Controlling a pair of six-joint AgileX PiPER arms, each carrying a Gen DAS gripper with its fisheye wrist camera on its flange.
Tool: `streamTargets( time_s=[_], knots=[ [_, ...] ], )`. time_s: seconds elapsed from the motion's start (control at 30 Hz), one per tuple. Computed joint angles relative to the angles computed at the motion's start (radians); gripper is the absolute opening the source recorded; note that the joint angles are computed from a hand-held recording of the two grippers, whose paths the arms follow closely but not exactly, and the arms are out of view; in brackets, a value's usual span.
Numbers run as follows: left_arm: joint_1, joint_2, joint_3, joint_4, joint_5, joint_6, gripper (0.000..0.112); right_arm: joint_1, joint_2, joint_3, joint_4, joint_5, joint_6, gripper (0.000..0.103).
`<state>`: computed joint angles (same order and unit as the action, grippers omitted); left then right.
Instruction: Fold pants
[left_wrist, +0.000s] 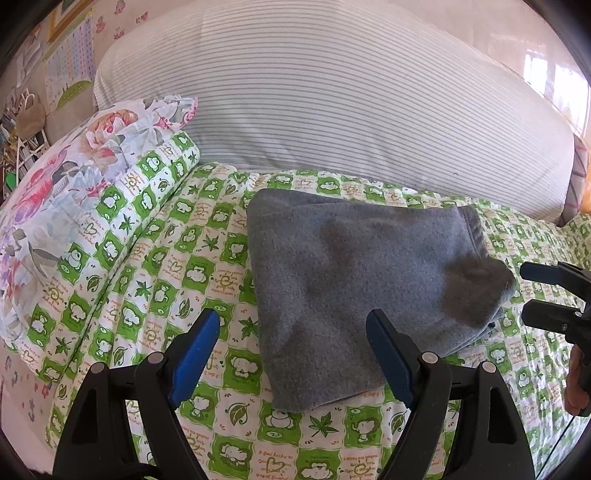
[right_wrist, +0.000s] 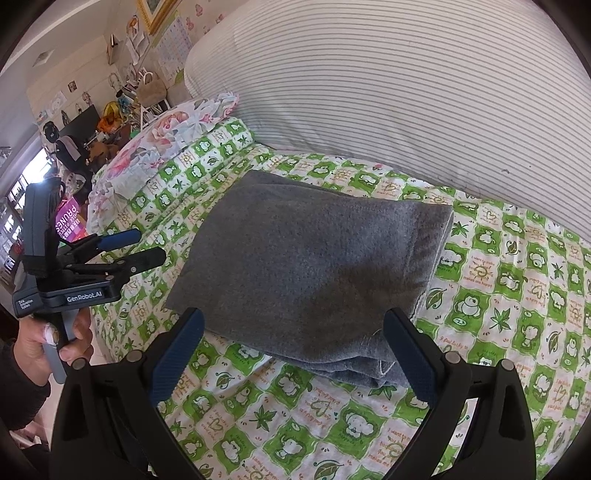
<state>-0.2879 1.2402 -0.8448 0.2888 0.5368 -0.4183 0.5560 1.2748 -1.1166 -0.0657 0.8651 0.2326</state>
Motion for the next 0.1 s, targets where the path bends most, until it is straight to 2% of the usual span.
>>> streamTargets(
  time_s=[0.1],
  knots=[
    [0.001, 0.004, -0.009, -0.023, 0.013, 0.025, 0.083, 0.002, -0.012, 0.009, -0.005, 0.000, 0.013, 0.098]
  ],
)
